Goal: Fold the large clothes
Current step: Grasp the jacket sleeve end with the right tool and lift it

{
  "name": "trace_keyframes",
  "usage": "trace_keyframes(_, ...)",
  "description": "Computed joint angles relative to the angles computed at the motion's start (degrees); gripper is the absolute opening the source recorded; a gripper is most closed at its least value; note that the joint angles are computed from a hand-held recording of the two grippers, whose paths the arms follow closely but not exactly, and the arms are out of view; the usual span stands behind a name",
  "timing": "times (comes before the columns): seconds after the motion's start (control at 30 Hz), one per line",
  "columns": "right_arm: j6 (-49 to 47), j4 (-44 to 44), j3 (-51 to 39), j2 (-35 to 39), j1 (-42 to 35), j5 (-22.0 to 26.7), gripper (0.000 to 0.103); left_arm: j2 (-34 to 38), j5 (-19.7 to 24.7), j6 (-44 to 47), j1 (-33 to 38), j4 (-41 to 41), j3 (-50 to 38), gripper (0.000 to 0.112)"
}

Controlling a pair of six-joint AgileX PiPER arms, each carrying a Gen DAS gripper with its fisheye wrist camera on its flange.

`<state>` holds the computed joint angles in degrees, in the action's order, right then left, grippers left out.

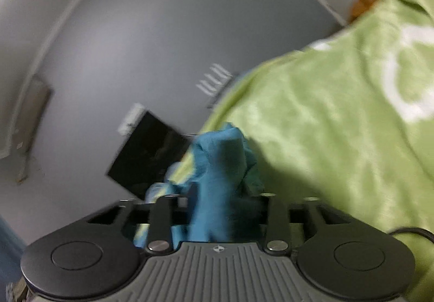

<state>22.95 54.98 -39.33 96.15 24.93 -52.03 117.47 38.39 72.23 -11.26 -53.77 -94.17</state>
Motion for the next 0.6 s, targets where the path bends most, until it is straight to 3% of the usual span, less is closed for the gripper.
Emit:
trace_keyframes(0.07, 1.6, 1.4, -0.4, 0.6, -2.1, 4.0, 0.053, -0.8, -0.4, 2.2, 0.2, -2.3, 0.7, 0.075)
trace_keyframes(0.13, 5.9, -0.9, 0.0, 1.2, -3.4, 5.1, 0.053, -2.7, -3.4, 8.7, 0.5, -9.3, 3.5, 0.075)
trace_keyframes(0.23, 2.4, 5.4, -1.7, 2.0, -3.5, 8.5, 0.055, -3.0, -5.9, 10.6, 0.8, -15.1, 2.0, 0.075)
trace_keyframes(0.3, 2.9, 6.5, -1.9, 3.3, -2.1, 5.7, 0.055, -1.6, -8.8, 3.3, -0.3, -9.2, -1.9, 0.075)
trace_keyframes(0.4, 2.6, 9.8, -2.5, 4.3, 0.6, 3.7, 0.056, -0.4, -13.5, 1.1, -1.4, -7.7, -3.9, 0.075)
trace_keyframes(0.5, 8.6, 6.5, 0.3, 4.7, 2.9, -0.2, 0.058, 3.0, -10.6, -10.4, -2.2, 4.5, -8.8, 0.075)
trace_keyframes(0.57, 10.6, 4.2, 1.0, 4.8, 2.4, -1.5, 0.049, 4.1, -11.6, -11.3, -3.8, 9.9, -8.3, 0.075)
trace_keyframes(0.6, 10.8, 4.3, 1.3, 4.4, 2.5, -2.0, 0.030, 3.8, -14.4, -8.8, -4.6, 9.3, -6.3, 0.075)
